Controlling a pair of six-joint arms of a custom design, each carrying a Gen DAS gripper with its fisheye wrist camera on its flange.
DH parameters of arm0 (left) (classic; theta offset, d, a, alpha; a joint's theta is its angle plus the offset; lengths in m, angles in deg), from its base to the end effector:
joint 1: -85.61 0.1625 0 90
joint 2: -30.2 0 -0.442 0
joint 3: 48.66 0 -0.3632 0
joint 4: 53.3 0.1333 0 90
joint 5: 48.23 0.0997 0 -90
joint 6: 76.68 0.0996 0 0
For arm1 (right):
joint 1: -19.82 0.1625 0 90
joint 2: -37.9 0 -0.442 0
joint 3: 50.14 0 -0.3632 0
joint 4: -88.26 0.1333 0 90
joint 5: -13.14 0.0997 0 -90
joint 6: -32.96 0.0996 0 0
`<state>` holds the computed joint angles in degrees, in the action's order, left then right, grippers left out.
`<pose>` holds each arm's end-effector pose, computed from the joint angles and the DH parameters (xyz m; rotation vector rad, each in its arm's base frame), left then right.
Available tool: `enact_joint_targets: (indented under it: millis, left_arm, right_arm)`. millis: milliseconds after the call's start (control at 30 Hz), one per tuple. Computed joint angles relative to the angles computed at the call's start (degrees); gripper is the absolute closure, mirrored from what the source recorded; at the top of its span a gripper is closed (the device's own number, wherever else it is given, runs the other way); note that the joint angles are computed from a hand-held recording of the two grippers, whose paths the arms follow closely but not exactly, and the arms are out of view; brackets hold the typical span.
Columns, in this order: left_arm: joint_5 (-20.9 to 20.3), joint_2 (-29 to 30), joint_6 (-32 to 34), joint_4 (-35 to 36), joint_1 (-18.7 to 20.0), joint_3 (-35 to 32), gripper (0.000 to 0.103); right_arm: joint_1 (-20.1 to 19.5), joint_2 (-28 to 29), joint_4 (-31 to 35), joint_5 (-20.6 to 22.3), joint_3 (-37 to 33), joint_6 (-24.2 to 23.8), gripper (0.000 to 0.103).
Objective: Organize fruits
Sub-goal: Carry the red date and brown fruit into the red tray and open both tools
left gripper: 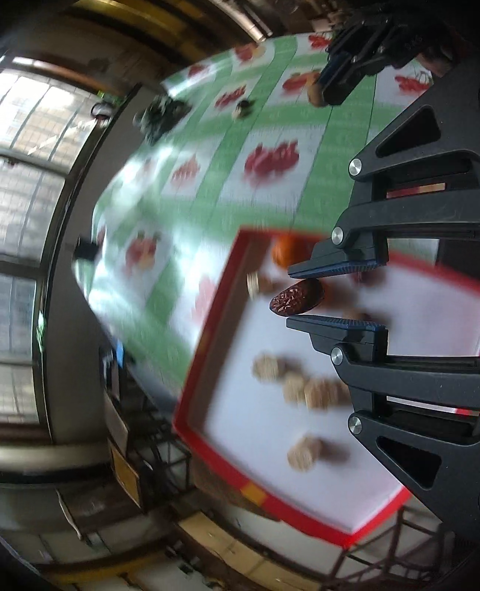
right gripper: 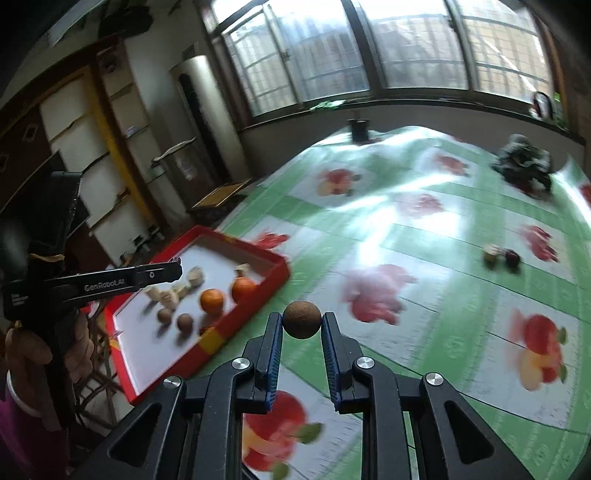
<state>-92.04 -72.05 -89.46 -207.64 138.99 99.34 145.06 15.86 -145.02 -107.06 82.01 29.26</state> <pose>0.0000 -0.3440 0.3007 0.3349 2.4049 -0.7918 0.3076 -0.2912 -0.0302 0.6788 -2.5556 0.9487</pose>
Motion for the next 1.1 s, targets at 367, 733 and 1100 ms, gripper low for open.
enact_joint_targets:
  millis: [367, 733, 1100]
  left_arm:
    - [-3.3, 8.2, 7.9, -8.0, 12.6, -7.4, 0.084]
    - [-1.6, 15.2, 10.3, -11.4, 18.2, -12.7, 0.084]
    - [-0.3, 16.7, 9.3, -10.5, 19.8, -13.2, 0.083]
  right_arm:
    - [2.3, 3.9, 15.5, 4.5, -11.7, -1.4, 0.083]
    - [2.8, 8.0, 30.4, 10.5, -21.0, -4.0, 0.083]
    - [1.9, 10.8, 37.2, 12.8, -25.0, -4.7, 0.083]
